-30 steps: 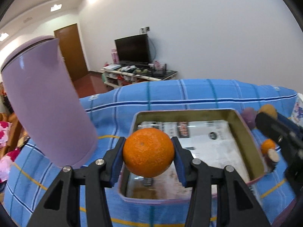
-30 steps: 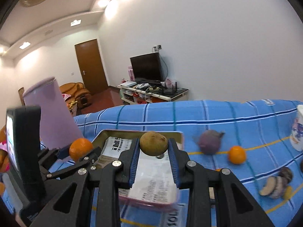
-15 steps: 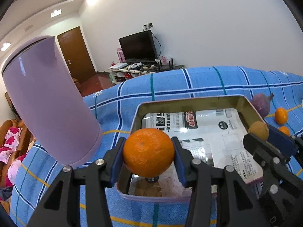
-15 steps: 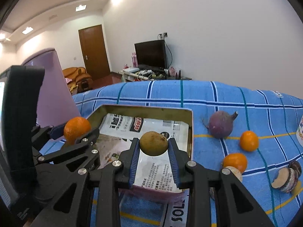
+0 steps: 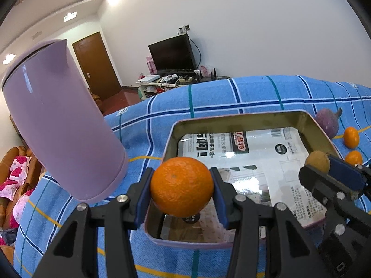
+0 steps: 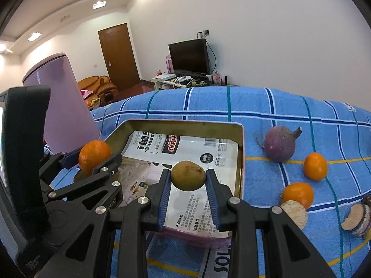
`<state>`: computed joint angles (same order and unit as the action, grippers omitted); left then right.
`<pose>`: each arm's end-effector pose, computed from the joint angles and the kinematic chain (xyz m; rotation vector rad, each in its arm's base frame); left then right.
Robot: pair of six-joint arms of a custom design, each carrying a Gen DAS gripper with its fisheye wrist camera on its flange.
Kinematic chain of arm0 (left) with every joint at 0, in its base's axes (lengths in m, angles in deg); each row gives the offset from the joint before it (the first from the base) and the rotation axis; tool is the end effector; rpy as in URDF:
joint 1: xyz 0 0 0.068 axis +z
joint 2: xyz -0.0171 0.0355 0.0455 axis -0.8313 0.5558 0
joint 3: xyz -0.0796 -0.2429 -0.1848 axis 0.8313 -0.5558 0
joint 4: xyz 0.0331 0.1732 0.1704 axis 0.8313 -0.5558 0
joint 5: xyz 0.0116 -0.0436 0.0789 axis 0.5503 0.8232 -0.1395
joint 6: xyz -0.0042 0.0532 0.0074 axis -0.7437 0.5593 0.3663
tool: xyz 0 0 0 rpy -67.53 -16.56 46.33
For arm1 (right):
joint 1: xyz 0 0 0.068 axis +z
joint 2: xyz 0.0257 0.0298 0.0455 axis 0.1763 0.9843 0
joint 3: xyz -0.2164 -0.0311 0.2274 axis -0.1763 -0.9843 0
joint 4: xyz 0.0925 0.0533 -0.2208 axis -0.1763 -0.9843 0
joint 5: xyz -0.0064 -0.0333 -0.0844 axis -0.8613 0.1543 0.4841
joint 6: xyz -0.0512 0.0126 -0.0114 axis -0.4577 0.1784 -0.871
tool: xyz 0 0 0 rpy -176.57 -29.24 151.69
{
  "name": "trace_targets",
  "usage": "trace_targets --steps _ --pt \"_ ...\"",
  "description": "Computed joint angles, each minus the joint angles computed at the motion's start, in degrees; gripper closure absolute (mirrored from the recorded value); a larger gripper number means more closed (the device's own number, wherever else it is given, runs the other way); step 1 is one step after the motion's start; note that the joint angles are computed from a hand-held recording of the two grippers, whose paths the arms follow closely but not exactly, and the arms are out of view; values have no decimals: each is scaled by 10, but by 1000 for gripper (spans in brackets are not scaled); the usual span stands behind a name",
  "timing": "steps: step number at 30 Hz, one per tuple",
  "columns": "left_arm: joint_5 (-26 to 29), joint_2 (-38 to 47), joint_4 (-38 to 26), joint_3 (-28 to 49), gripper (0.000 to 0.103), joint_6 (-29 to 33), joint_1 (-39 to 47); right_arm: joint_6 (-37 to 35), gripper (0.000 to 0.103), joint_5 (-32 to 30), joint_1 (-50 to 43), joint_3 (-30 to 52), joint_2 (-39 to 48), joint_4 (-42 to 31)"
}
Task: Organize fruits
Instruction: 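Carry both fruits over the pink tin and lower them inside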
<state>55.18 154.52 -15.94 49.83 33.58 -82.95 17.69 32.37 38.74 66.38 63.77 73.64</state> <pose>0.3352 -0.1597 0.1181 0.5293 2.1618 0.0698 0.2726 0.1301 0.1115 0.3267 2.1965 0.0463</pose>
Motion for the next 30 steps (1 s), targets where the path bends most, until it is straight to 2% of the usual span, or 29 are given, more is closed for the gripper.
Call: trace_targets --steps 6,10,16,22,30 --pt "14 -11 14 -15 54 4 -3 9 70 -17 -8 -4 6 10" --pt "-10 -10 62 -37 54 26 -21 16 70 -15 -8 -7 7 14" --pt "50 -8 -14 -4 54 4 0 18 70 -14 -9 -12 6 17" --pt "53 -9 -20 -6 54 -3 0 17 70 -13 -8 -10 6 12" --pt "87 1 -67 25 53 -27 14 8 70 -27 -11 -6 11 14"
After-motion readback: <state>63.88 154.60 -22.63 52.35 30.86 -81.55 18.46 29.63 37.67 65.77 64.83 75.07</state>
